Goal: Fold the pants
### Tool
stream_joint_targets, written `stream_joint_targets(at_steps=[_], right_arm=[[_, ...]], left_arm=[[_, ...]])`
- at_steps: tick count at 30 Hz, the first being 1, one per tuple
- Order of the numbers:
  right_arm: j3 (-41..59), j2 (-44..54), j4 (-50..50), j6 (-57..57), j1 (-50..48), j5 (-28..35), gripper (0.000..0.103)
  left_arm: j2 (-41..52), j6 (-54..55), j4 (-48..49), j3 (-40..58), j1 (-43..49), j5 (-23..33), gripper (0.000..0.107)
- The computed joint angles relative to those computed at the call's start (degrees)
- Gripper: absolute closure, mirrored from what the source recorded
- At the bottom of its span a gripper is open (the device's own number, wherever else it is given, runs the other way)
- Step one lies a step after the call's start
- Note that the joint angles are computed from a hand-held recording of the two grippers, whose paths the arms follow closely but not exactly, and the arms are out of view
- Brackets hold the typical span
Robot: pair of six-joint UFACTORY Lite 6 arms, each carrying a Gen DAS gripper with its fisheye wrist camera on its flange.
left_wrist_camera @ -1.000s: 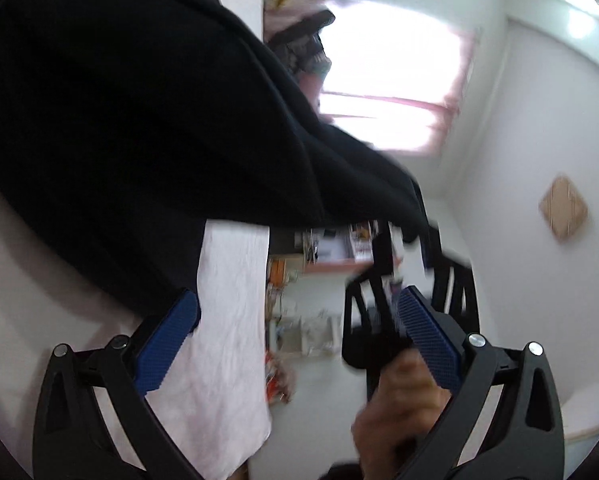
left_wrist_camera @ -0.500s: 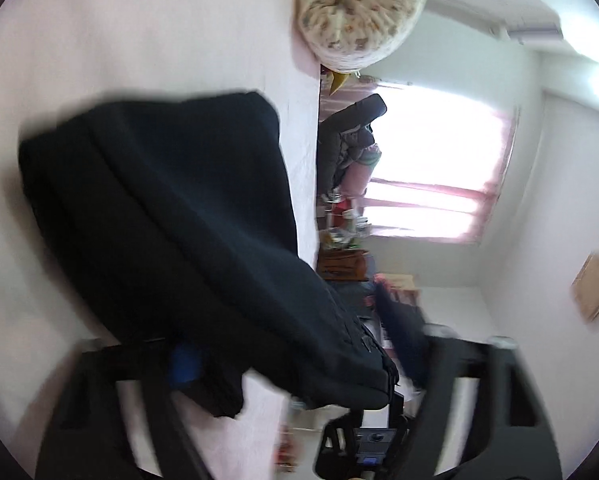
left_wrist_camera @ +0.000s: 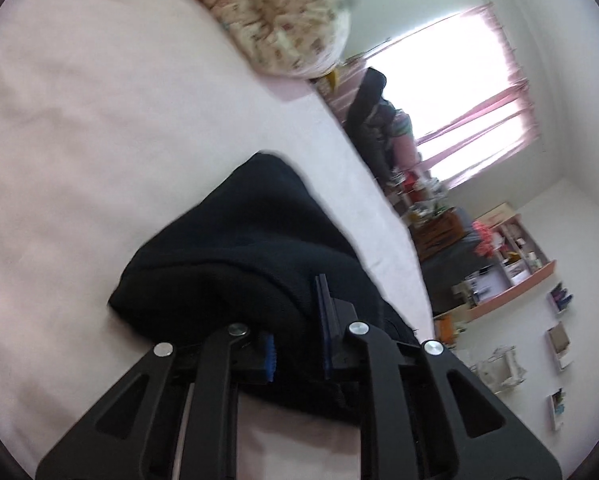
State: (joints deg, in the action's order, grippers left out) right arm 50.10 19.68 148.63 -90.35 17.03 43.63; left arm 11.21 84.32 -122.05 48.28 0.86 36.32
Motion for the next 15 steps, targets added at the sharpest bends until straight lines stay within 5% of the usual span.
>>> stream_joint_targets(at_steps=[6,8,10,12,15], right_arm=[[-2.8,3.0,1.5,-0.3,-0.3,2.9,0.077],[-2.4,2.0,-1.4,0.6,-0.7,0.2,0.075],[-2.1,-1.2,-6.3,2.3,-0.7,-6.5,0.060],[-4.6,-7.3,-11.3,3.8,-0.7,-11.5,0.055],[-9.3,-17.5,-12.1,0.9,-1.9,-17.8,0.046]], left_arm=[[-2.1,12.1,-9.6,-5.9,-2.6,-2.7,0.083],[-3.7,11.9,-8.2,-7.1,-2.7,-3.6,0.071],[-6.1,8.9,-3.8,-8.6,-1.8,-3.7,0.042],[-9.5,4.7,2.0,-10.0,-0.9,-6.3,0.027],[-15.4,-4.0,18.4,-14.0,4.9,-2.6,0.025]])
